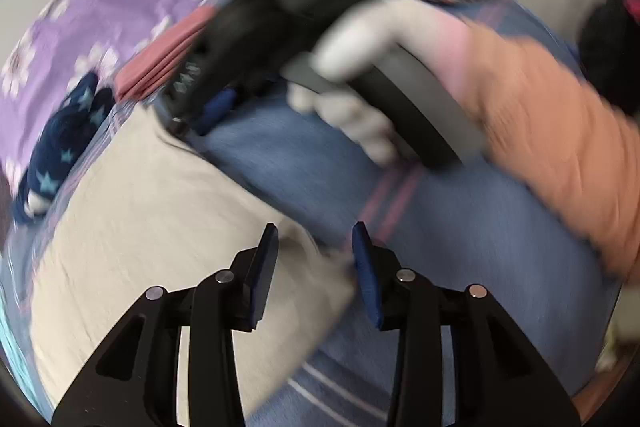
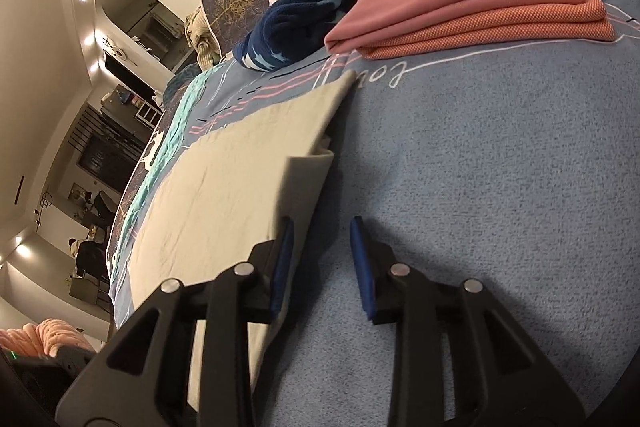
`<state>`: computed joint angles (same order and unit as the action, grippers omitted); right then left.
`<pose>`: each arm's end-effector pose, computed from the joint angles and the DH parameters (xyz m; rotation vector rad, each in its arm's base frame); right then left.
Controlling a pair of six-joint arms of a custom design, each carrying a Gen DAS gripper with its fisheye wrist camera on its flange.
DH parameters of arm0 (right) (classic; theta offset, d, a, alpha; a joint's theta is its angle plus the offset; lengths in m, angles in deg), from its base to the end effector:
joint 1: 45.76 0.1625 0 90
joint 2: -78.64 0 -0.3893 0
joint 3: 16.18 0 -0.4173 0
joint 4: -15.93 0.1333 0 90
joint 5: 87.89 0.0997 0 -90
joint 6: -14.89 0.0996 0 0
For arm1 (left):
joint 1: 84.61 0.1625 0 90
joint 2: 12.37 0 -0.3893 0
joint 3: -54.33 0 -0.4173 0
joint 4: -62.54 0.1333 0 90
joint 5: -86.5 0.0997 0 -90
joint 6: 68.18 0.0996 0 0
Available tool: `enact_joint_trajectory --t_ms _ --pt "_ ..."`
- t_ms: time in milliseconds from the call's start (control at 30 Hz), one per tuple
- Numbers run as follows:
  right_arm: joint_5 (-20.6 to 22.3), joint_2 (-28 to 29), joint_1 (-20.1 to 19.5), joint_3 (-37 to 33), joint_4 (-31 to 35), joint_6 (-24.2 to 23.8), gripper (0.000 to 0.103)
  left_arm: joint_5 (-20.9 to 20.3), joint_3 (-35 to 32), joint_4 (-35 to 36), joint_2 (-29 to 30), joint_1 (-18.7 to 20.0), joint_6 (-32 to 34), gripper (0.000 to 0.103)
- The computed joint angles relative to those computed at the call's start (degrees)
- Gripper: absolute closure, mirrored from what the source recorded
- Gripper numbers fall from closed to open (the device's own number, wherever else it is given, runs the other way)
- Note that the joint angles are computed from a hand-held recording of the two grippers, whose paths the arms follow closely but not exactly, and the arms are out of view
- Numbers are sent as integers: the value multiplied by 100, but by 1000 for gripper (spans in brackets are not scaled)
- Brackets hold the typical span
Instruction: Fold small clothes
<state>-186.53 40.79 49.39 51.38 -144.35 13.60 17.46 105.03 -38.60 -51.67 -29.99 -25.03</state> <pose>0.1905 -0.7957 0.1846 0.0802 -2.8329 1.0537 -0.3310 -0.7579 0.2331 1.7583 2.1490 0.0411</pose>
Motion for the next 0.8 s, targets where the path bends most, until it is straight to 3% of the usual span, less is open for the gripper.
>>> enact_joint_trajectory --t_ms 100,200,267,333,433,600,800 --pt "-8 -6 3 26 -27 -26 73 393 -408 124 349 -69 -428 64" --pt "21 -38 -2 94 -86 -28 73 907 1 -466 279 -131 -185 64" --pt "43 -51 -5 125 -113 -27 73 868 -10 -424 241 -111 -261 67" --pt "77 -51 -14 118 -107 -19 73 696 -351 -45 306 -45 -552 83" --pt "144 -67 -38 131 -102 -3 73 650 -931 392 485 49 -975 95" --pt "147 -90 -40 166 -114 -19 73 489 -2095 1334 979 230 -1612 95" --pt "159 -89 -40 169 -118 -7 72 510 -1505 1059 720 188 -1299 94"
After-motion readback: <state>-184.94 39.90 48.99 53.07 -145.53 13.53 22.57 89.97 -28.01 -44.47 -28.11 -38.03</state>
